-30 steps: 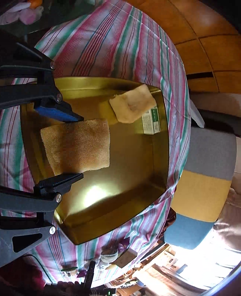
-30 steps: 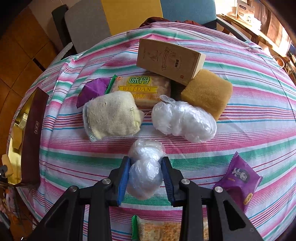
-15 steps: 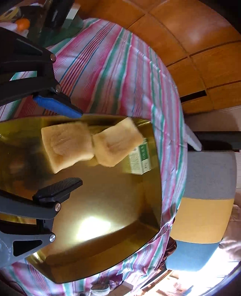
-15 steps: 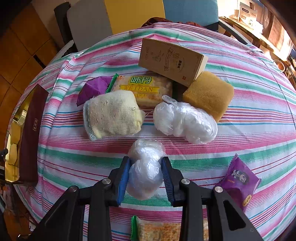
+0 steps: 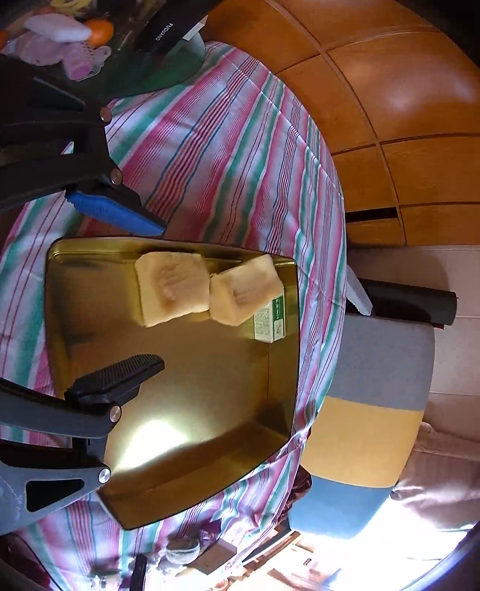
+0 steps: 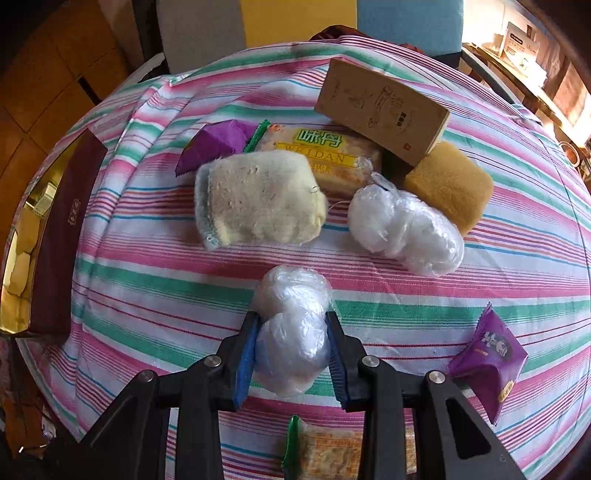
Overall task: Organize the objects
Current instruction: 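Carry the plastic-wrapped bundle into the gold tray and open the right tool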
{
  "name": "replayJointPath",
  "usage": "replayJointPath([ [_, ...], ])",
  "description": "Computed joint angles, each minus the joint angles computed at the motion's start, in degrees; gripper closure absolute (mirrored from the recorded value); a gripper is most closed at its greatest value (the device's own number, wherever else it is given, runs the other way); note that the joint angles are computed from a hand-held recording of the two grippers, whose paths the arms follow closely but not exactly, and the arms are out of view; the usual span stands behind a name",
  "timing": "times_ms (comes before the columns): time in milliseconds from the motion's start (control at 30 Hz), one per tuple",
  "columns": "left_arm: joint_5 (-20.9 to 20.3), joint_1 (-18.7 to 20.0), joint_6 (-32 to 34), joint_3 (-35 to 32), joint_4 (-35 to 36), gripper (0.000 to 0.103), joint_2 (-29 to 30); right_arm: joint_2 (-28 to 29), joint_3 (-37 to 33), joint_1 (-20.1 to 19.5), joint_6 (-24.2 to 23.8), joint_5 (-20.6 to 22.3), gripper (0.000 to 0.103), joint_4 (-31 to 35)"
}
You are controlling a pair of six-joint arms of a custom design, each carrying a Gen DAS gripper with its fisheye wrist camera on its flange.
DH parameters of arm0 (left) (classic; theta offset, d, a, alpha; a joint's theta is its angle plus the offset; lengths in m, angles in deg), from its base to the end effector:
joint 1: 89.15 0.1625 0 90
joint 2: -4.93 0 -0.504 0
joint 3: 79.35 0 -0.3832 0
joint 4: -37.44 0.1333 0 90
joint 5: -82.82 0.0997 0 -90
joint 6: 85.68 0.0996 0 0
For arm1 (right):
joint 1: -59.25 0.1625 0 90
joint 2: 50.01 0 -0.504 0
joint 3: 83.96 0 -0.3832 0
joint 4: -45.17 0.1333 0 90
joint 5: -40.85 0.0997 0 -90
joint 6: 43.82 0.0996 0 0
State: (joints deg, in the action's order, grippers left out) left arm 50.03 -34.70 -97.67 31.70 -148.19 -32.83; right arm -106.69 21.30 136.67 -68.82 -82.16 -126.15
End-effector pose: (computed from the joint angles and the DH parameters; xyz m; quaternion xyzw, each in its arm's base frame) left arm -0.1847 -0.6317 0.0921 0.0850 0.8621 -0.3450 0.3613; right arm -0.0665 -0.6608 0.2800 0.0199 -0.9232 0.1680 0.3451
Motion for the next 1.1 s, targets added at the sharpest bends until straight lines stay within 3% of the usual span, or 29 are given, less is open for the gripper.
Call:
replayJointPath([
  [133, -0.20, -0.92, 1.07, 1.29, -2.71, 0.035, 0.13, -0.18, 0.64, 0.83, 0.17, -1.22, 0.069, 0.59],
  [300, -0.10, -1.57, 3.10, 2.28, -6.32, 0.035, 0.26, -1.50, 3.02, 2.19, -0.11, 0.40, 0.069, -2.03],
  [533, -0.70, -1.48, 2.50, 2.95, -6.79, 0.035, 0.04, -1.64, 4.94, 6.06, -0.98, 7.37, 0.069, -3.55],
  [800, -0.33, -0.90, 1.02, 4.41, -7.58, 0.035, -0.96, 5.61, 0.11, 12.29, -1.54, 13.95, 0.069, 0.41],
  [1100, 2.37, 0.52, -2.40, 7.60, -9.45, 0.036, -3.38, 15.93, -7.38, 16.81, 1.54, 15.08, 0.069, 7.80],
])
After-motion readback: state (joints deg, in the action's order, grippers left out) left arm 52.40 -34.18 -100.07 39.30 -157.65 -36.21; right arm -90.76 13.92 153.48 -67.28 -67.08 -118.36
